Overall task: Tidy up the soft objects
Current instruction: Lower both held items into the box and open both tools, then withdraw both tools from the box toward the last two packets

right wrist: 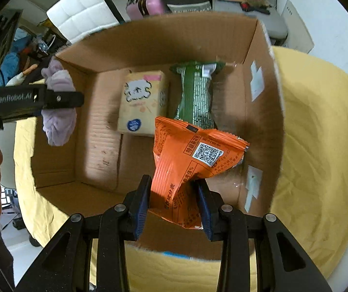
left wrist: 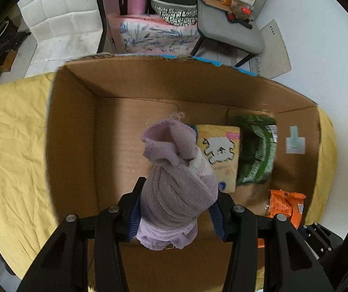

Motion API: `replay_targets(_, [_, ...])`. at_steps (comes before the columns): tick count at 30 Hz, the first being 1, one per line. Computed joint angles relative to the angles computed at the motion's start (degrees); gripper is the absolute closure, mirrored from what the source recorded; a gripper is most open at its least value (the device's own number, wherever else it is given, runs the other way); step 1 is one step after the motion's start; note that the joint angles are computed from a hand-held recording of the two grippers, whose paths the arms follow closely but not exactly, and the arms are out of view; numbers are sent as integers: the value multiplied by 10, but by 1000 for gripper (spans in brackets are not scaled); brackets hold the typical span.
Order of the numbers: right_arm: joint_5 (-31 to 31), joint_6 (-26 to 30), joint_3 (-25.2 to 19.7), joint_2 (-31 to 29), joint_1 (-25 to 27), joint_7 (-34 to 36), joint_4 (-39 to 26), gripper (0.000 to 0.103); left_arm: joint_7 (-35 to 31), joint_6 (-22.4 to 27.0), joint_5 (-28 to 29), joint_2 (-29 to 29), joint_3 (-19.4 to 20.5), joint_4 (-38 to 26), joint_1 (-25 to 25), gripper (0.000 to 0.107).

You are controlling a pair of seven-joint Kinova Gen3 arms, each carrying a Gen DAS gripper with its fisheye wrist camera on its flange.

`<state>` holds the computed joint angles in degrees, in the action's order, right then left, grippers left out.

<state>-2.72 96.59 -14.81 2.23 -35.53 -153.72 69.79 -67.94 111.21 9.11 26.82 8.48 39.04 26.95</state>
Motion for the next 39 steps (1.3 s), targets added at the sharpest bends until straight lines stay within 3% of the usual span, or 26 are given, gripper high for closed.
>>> replay_targets(10, [-50, -60, 16, 1, 35, 54, 76, 64, -18, 5, -4, 46, -3, -13, 1, 61])
replay_targets(14, [-76, -67, 20, 9, 44, 74, 96, 63, -14, 35, -12, 70, -8, -44, 8, 60])
replay_targets(19, [-97, -72, 24, 5, 54, 83, 108, 51, -11, 44, -11, 71, -10, -53, 8, 59])
replay_targets(26, [-66, -51, 14, 17, 34, 48, 60, 28, -13, 36, -19, 36, -15, -45, 4, 38])
replay_targets(28, [-35, -35, 7, 25, 16, 19, 36, 5, -16, 31, -29, 15, -16, -35, 4, 25])
replay_targets(29, [-21, -28, 6, 27, 8, 8, 26, 1, -16, 28, -36, 7, -17, -33, 8, 19])
replay_targets(33, [26, 4, 3, 32, -21, -40, -11, 1, -17, 7, -65, -48, -19, 8, 19, 15])
replay_targets(39, [110, 100, -4, 49, -81, -105, -86, 1, 9, -33, -103, -132, -9, 77, 28, 7])
